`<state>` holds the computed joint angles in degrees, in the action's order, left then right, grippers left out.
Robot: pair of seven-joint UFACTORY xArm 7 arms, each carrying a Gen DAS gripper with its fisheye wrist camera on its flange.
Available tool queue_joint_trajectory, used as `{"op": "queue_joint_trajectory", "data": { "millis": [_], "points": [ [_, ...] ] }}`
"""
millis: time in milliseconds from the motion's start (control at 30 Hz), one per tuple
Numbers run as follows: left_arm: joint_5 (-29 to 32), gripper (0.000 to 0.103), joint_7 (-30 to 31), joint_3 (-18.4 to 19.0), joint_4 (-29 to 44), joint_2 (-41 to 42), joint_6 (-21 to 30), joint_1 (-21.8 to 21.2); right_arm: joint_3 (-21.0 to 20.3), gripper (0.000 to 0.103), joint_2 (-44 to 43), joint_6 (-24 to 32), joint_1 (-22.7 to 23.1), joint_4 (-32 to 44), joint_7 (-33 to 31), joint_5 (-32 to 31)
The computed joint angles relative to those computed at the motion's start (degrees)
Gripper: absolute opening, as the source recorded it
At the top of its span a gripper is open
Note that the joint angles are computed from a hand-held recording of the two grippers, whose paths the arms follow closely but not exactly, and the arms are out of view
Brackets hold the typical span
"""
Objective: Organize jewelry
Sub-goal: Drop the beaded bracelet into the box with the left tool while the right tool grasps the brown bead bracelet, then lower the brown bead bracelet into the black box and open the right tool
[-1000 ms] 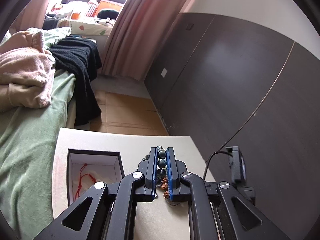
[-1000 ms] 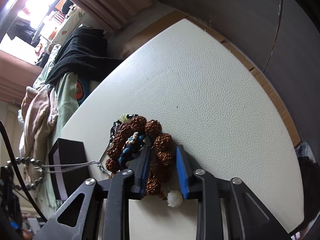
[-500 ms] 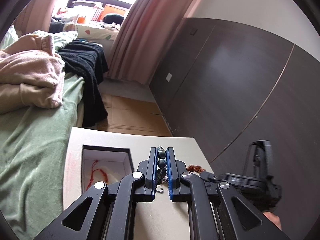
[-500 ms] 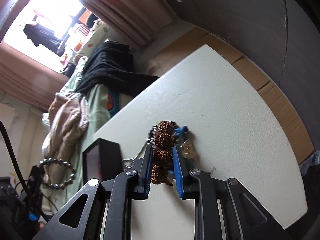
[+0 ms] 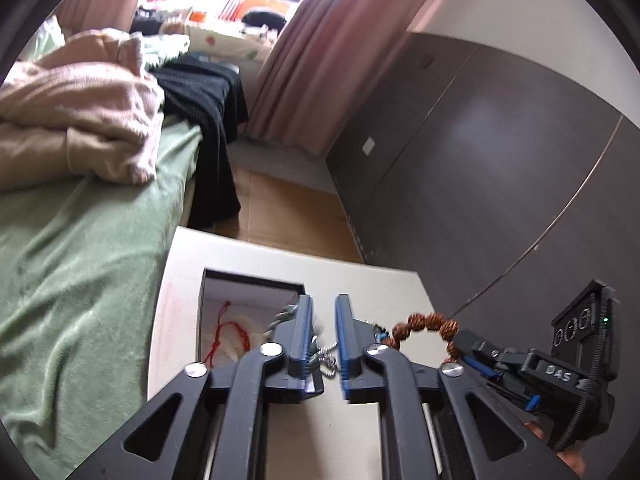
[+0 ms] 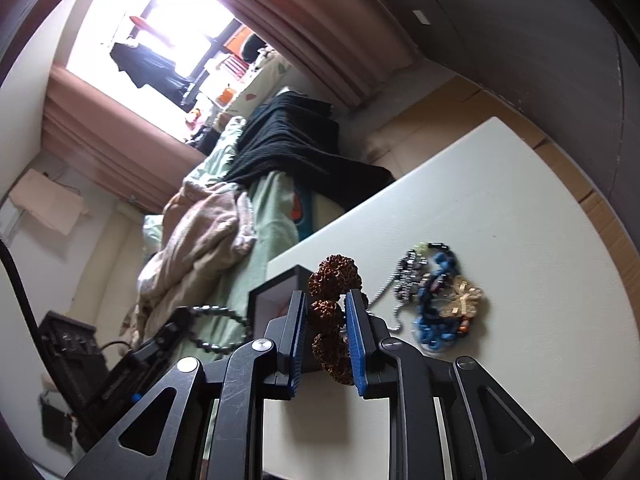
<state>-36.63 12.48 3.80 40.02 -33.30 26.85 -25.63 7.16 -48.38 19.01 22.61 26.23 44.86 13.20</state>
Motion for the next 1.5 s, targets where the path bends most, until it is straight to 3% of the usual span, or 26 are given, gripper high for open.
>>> {"op": "queue_joint_trajectory", "data": {
  "millis": [67, 167, 500, 833, 900, 967, 1000, 1100, 1267, 1500],
  "points": [
    [1.26, 0.064, -1.44, -0.73, 0.01, 0.28, 0.21, 1.39, 0.02, 0.021, 0.97, -1.84, 0.91, 0.38, -0.34, 0.28],
    [2.28, 0.078, -3.49, -1.42, -1.86, -1.09, -4.21, 2.57, -0.66, 0.021, 3.04, -5.07, 3.20, 0.99, -1.28, 1.06],
    [3.10, 0.079, -6.08, 1.57, -1.33, -0.10, -5.19, 2.52, -0.58, 0.021, 10.44, -11.86, 6.39, 4.85, -2.66, 0.97],
    [2.76, 0.079, -5.86, 2.43, -0.28, 1.68, -6.36, 2.14, 6.36, 0.022, 16.25, -9.18, -1.18, 9.93, 1.51, -4.90],
    [3.23, 0.079, -6.42, 2.01, -0.06, 2.11, -6.62, 2.82, 4.25, 0.023, 18.59, -10.77, 1.63, 10.57, 0.37, -4.03],
    [3.13, 0.079, -6.57, 2.18, 0.18, 2.47, -6.69, 2.84, -2.33, 0.029, 21.39, -13.18, 10.10, 11.08, -4.78, 1.29],
    [2.93, 0.079, -6.54, 2.36, 0.25, 2.60, -6.66, 2.76, -3.99, 0.029, 21.61, -12.72, 12.10, 11.11, -5.60, 2.16],
    [2.59, 0.079, -6.45, 2.52, 0.40, 2.75, -6.47, 2.71, -0.72, 0.030, 20.47, -9.93, 7.63, 10.89, -4.56, 1.05],
    [2.34, 0.079, -5.97, 2.09, 0.14, 2.41, -6.80, 2.10, -0.79, 0.040, 15.22, -9.76, 5.66, 7.22, -3.81, 2.40],
    [1.31, 0.079, -3.37, 1.13, -0.05, 2.46, -6.71, -1.27, 0.21, 0.040, 8.26, -5.40, 2.03, 3.83, -1.04, 1.20]
  ]
}}
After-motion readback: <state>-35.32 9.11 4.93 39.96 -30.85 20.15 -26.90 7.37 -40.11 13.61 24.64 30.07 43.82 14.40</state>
